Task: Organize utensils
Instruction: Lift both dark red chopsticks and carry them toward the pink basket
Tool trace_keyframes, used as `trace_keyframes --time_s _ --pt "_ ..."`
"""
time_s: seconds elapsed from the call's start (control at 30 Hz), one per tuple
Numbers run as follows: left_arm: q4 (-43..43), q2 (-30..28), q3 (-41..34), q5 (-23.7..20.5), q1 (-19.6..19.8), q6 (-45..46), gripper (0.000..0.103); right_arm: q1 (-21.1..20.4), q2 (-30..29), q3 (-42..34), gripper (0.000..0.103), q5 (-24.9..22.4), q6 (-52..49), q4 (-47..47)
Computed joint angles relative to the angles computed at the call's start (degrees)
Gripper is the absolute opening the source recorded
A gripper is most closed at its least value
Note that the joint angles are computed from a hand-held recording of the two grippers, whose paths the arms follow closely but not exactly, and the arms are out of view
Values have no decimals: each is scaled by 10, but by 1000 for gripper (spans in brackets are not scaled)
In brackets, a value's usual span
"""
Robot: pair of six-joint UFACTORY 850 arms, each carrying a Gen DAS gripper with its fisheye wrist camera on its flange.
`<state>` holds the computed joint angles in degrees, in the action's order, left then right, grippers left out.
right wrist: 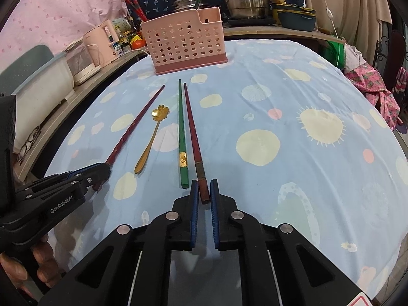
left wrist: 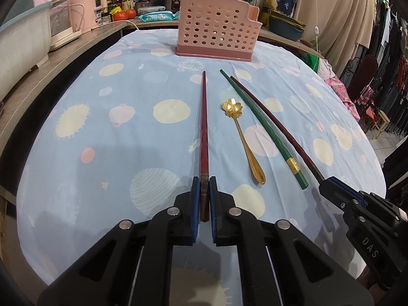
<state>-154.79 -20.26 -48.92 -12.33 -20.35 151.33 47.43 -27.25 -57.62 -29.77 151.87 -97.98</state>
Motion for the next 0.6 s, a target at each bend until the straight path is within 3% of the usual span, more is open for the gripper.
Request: trace_keyframes --time_s 0.6 --pt "145 57 6 -20 17 -156 7 4 75 33 8 -67 48 -45"
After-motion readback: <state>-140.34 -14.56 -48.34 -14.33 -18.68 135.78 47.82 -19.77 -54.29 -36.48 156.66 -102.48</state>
